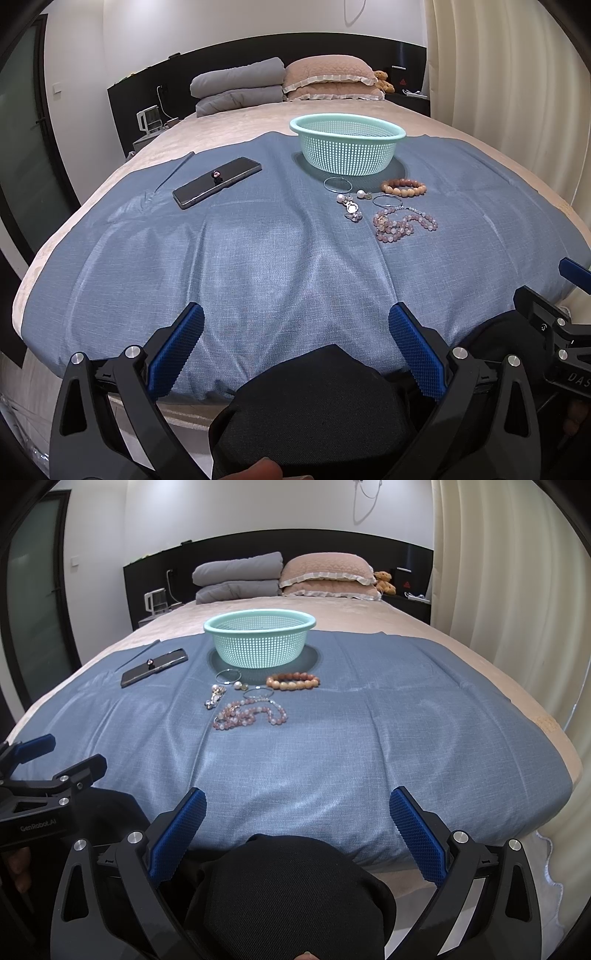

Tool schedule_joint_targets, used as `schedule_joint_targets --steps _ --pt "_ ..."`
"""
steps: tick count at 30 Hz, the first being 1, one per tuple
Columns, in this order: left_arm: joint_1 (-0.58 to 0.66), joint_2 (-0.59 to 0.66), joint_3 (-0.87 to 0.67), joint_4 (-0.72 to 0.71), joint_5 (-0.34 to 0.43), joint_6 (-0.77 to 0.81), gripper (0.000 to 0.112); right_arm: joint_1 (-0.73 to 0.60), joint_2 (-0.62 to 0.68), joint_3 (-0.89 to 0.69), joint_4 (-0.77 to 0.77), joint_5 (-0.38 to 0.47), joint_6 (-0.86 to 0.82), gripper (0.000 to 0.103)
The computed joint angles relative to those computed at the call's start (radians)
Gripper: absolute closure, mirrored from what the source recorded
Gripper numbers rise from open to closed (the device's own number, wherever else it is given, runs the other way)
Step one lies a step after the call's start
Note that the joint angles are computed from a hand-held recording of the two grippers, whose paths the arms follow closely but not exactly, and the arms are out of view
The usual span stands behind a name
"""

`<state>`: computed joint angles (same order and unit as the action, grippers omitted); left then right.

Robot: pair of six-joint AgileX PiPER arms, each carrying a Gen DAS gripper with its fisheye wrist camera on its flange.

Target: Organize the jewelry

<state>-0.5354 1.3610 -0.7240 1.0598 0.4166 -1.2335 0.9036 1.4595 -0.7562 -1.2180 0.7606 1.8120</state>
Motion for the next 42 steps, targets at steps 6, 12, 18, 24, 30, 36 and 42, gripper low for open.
schedule_joint_targets --steps 6,12,18,24,30,36,42 --pt "0.002 0.007 -0.005 -0.009 0.000 0.012 0.014 -0.003 0.006 -0.006 0.000 -0.003 -0.001 0.008" --pt "0.011 0.010 -0.009 -0.031 -0.011 0.038 0.014 -0.007 0.005 -0.006 0.001 -0.008 -0.005 0.008" --pt "0.035 0.007 -0.017 -0.128 -0.039 0.134 0.014 -0.036 -0.009 0.001 0.034 -0.060 -0.031 0.008" --pt "0.055 0.004 -0.050 -0.266 -0.048 0.322 0.014 -0.029 -0.041 -0.006 -0.002 -0.048 -0.045 0.008" --pt "0.078 0.060 -0.141 -0.383 -0.056 0.508 0.014 -0.097 -0.027 -0.106 0.042 -0.062 -0.208 0.008" --pt "0.147 0.170 -0.307 -0.635 -0.058 0.806 0.014 -0.210 0.048 -0.249 0.108 -0.094 -0.366 0.008" --pt "0.193 0.323 -0.516 -0.748 -0.028 0.989 0.014 -0.356 0.175 -0.405 0.238 -0.190 -0.554 0.008"
